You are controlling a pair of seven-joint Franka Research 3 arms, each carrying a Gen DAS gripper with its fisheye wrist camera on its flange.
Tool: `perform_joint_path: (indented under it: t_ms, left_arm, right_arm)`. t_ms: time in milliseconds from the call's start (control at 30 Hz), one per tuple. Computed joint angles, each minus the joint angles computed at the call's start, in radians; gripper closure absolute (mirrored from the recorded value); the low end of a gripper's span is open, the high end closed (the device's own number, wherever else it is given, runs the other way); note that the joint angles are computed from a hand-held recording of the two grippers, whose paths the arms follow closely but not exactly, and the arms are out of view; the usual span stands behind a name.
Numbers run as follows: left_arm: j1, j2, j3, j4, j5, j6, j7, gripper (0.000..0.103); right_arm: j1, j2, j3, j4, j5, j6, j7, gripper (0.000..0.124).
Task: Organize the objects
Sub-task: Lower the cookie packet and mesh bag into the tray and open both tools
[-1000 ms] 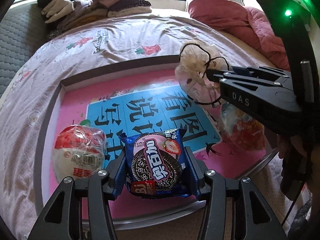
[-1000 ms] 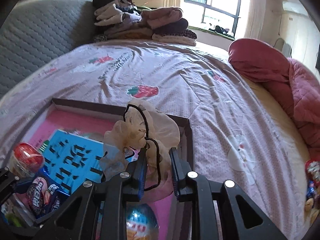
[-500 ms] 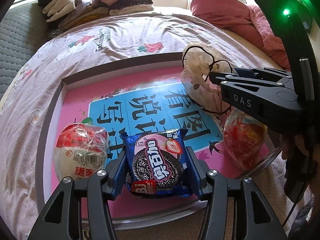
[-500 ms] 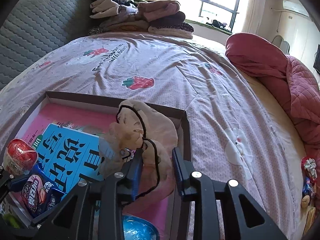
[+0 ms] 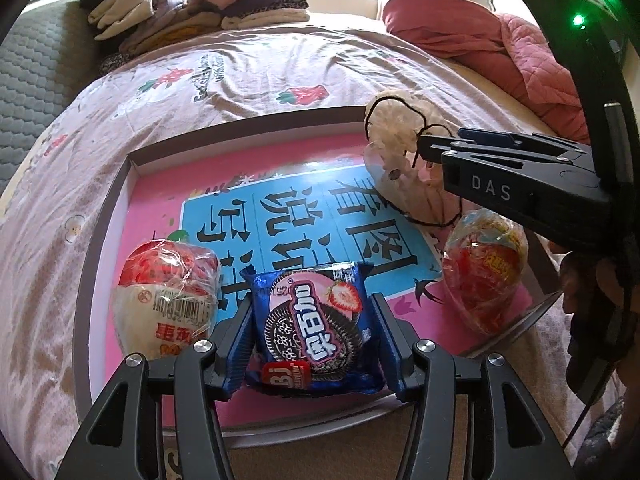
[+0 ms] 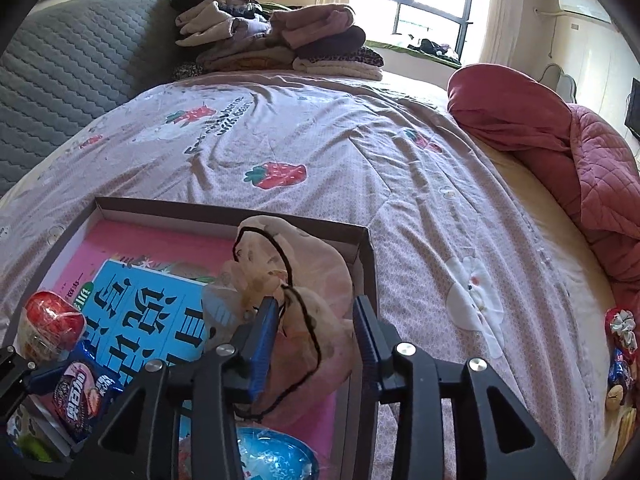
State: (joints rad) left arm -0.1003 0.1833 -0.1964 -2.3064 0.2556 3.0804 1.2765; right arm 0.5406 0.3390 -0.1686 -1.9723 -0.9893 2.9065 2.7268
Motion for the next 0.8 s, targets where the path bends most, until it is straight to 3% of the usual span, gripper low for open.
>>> perform_joint_path:
  t_ms: [600,700,800]
  left_arm:
    - [0.0,-0.047,-0.003,-0.034,-0.014,0.029,-0.007,0.046]
    - [0.03,-0.06,-0.04,-0.047,-0.064,0.04,0.039,0.042]
    - [-0.009,-0.068,0.005,-0.049,-0.018,0.047,-0.004,0.042]
  right_arm:
    - [-0.001,-0.025,-0.004,-0.015,-0.063,0.024,0.069,0.079]
    - [-0.006,-0.031,0.0,-0.016,-0.089,0.025,0.093,0.079]
    - [-0.009,-0.04,0.008,-0.019,-0.11,0.015,0.11,0.079]
